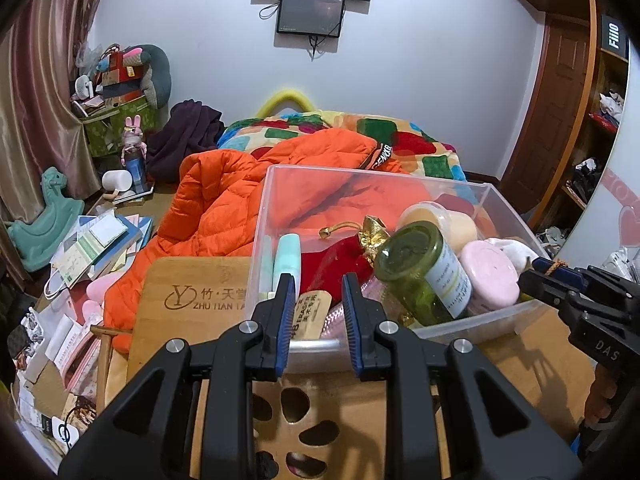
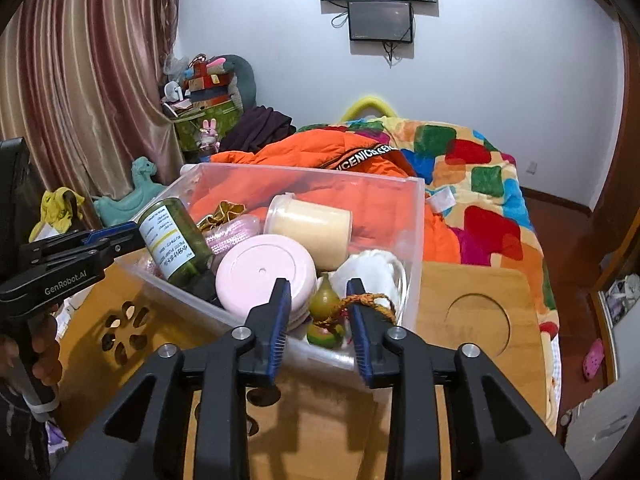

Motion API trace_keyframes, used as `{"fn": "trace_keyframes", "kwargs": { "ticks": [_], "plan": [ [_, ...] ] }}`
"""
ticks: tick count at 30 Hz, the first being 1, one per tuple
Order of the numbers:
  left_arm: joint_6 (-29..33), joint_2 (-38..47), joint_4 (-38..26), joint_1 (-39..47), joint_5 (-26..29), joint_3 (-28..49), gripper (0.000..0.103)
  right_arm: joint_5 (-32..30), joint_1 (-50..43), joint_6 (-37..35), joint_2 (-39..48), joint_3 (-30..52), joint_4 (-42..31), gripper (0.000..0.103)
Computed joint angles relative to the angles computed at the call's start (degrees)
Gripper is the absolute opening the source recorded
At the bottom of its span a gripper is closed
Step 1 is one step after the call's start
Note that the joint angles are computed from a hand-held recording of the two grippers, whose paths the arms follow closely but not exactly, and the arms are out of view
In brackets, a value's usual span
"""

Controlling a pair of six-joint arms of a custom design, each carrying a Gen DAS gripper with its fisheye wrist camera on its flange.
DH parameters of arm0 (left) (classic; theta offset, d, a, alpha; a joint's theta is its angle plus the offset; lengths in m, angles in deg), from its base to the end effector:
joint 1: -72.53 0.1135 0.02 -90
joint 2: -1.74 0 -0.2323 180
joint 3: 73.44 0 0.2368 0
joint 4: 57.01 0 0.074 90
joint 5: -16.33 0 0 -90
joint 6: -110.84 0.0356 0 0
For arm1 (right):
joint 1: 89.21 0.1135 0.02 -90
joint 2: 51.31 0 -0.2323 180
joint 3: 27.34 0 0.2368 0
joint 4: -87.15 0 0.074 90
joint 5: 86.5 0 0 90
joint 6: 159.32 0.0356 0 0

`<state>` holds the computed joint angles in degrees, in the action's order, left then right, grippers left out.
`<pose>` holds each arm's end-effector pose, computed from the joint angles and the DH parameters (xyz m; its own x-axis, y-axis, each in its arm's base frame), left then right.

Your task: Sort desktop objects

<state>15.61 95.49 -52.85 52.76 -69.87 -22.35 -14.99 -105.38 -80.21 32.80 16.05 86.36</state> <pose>0.2769 -0.1020 0.1167 -0.6186 0.1257 -0.7756 0.3313 0.9368 -0.1124 0.2493 -0.0605 0.1187 -0.6319 -0.0033 -0.7751 -0.0849 0.9943 0.0649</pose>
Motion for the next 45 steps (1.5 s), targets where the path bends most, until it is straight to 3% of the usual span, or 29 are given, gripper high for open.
{"fn": "trace_keyframes", "kwargs": {
  "ticks": [9, 18, 22, 30, 37, 40, 45],
  "plan": [
    [-0.20, -5.64, -0.73, -0.37, 0.52, -4.21, 0.024, -3.46, -2.85, 0.64, -5.40, -2.97, -3.29, 0.031],
    [-0.54, -13.33, -2.05, -2.24, -0.46, -8.82, 0.035, -4.55, -3.88, -0.39, -14.73, -7.82, -8.38, 0.040],
    [-0.69, -18.16, -2.52, -3.99, -2.38, -11.54, 0.048, -5.71, -4.89, -0.78, -19.07, -9.59, -10.86, 0.041],
    [-1.27, -26.97, -5.36, -8.41, -6.26, -15.34, 0.058, -5.05, -5.77, 0.59, -31.23, -13.91, -14.23, 0.054],
    [-2.02, -35.61, -8.10, -14.38, -13.48, -18.98, 0.082, -2.30, -5.96, 1.40, -47.43, -18.25, -19.41, 0.076],
    [-2.96, -39.05, -8.63, -16.72, -15.92, -20.84, 0.092, -2.60, -6.79, 1.24, -52.75, -19.64, -21.75, 0.078],
    [-5.08, -43.54, -10.12, -20.50, -20.86, -23.72, 0.095, -2.27, -8.38, 1.03, -60.42, -22.22, -25.75, 0.085]
  ]
}}
